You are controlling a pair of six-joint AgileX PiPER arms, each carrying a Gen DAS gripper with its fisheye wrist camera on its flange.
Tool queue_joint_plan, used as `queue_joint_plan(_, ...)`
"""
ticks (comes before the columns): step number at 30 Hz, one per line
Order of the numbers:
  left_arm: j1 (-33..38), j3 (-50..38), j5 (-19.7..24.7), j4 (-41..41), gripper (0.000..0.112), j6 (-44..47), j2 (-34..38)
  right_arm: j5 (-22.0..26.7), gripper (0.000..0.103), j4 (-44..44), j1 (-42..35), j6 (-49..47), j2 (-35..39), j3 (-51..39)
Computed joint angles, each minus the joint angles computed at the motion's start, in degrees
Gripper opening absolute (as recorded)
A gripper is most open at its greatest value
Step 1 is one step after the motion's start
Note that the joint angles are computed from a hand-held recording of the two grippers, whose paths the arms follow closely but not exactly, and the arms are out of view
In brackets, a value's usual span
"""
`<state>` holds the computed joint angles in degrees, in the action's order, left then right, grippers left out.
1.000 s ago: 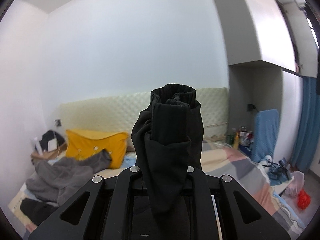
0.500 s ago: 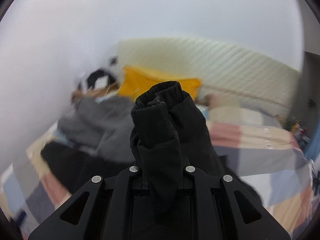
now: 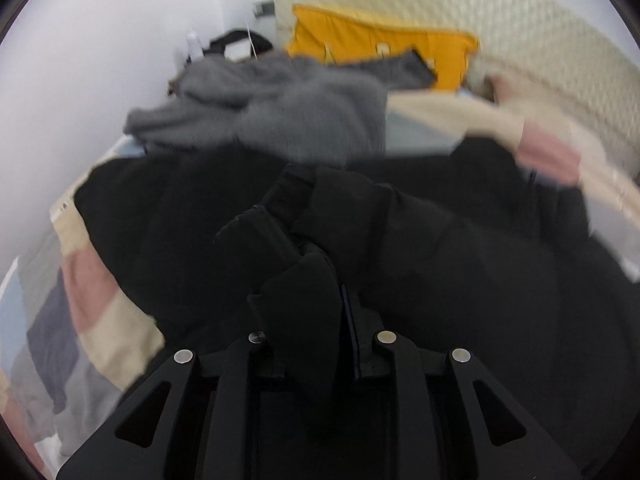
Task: Fold large clothes
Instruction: 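Lower the sleeve onto the jacket and open the right tool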
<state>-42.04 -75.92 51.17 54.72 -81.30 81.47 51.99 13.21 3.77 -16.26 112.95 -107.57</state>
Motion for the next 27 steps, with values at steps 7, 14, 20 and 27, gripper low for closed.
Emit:
queue_joint_plan(7, 1.5, 0.5, -3.5, -2.8, 0.103, 1.1, 0.6, -0.2, 0.089, 6.3, -1.4, -2.7, -4.2, 3.2)
queue_joint_plan(14, -0.3, -1.1, -2.7, -3.9, 0.103, 2.7, 1.1, 0.9, 0.089, 8.8, -6.1, -5.6, -10.5, 4.6)
queue_joint_plan(20, -5.8, -3.9, -2.9, -4.7, 0.103, 6.4, 3.8, -2.9, 0.089, 10.6, -13.8, -12.0, -17.9, 14.3)
queue_joint_plan(27, -10.5, -6.0, -2.3, -4.4, 0.103, 6.0, 6.6, -4.6, 0.089, 14.4, -27.1, -22.6, -23.0, 21.2)
